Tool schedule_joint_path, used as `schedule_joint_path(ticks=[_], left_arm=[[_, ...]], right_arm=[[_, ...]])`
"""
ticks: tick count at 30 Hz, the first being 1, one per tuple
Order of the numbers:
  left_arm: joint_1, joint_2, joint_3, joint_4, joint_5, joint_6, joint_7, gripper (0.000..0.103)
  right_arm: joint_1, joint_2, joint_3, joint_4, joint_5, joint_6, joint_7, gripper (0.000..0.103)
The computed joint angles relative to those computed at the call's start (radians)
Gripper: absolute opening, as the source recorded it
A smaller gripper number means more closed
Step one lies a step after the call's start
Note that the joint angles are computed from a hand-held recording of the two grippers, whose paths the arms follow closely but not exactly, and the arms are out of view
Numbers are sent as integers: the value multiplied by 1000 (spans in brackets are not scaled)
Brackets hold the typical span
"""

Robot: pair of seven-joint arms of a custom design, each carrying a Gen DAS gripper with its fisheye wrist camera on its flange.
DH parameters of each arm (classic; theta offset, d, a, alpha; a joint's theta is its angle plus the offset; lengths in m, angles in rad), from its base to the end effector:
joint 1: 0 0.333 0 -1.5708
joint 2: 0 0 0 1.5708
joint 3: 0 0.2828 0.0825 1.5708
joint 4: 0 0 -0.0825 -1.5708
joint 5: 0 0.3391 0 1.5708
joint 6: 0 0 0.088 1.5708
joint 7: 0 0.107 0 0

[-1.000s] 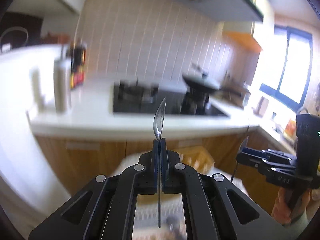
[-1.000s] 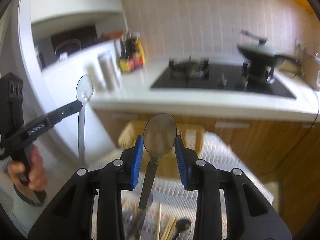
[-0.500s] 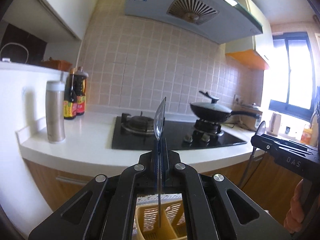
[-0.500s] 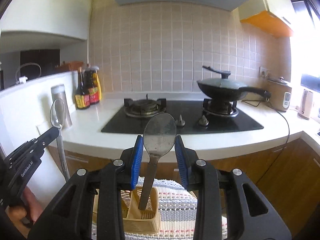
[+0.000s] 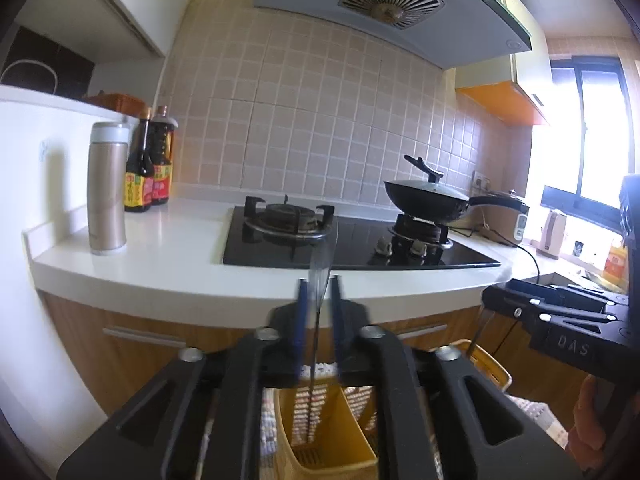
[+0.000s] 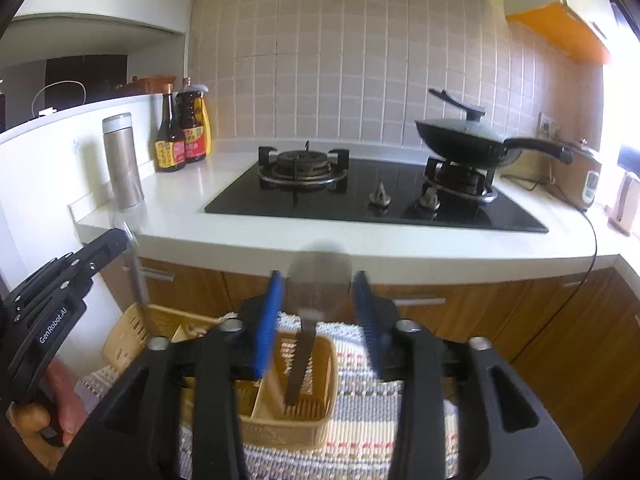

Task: Organize utensils
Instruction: 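Lower the spoon and knife into the yellow basket and open both grippers, then grasp a black spoon with the right gripper while the left gripper grasps a chopstick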

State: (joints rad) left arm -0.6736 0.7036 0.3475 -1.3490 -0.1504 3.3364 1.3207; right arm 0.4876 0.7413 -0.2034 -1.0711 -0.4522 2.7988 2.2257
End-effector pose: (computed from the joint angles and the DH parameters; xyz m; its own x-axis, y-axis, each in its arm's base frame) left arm 0.6432 -0.2947 0.4855 -0.2704 -0.9501 0.1555 -0.2781 -0.0775 -0.9574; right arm 0.6801 0.2840 0.4979 0.0960 -0.9953 0.0146 -0.4819 -0.0593 -0.8742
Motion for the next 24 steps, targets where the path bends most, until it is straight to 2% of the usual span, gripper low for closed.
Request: schedule_joint_path(ticks=[1,3,5,7,10,12,14,16,17,18,20,22,24], left_arm=[[2,-13,-6,-20,0,8,0,24],[11,-48,-30,-68,-2,18,6,30],[65,-94,-109,-117,12,19,21,36],[120,-150,-188,-182,25,26,30,54],[184,-245,-271,-284,51,7,37,56],[182,-300,-270,-334,47,-33,38,56],[231,-347,-324,-375,71,-64,28,56],[252,-391,-343,-400,91,-142,11,56],[283,-409,-376,-410,91,-174,14,56],[335,-428,-436,-421,74,-220,38,56],[402,-453,-508,-435,50,-297,63,56],[486,-470,-603,-448,-27,-381,142,56],[498,-479,-613,-452,-40,-476,161,56]], right_arm=[[2,-9,-1,-16,-2,11,4,60],[5,-44,7,-71,-6,26,-1,60],[1,-75,24,-115,4,26,-13,60],[-7,-117,46,-171,19,26,-28,60],[-18,-189,76,-258,44,14,-45,60],[-32,-233,105,-304,71,-17,-66,60],[-42,-267,126,-338,91,-51,-82,60],[-66,-299,162,-370,134,-82,-117,60],[-73,-316,174,-388,149,-102,-132,60],[-80,-329,188,-396,172,-136,-147,60],[-102,-341,220,-394,232,-217,-190,60],[-123,-345,246,-390,295,-283,-237,59],[-141,-349,268,-394,360,-366,-287,59]])
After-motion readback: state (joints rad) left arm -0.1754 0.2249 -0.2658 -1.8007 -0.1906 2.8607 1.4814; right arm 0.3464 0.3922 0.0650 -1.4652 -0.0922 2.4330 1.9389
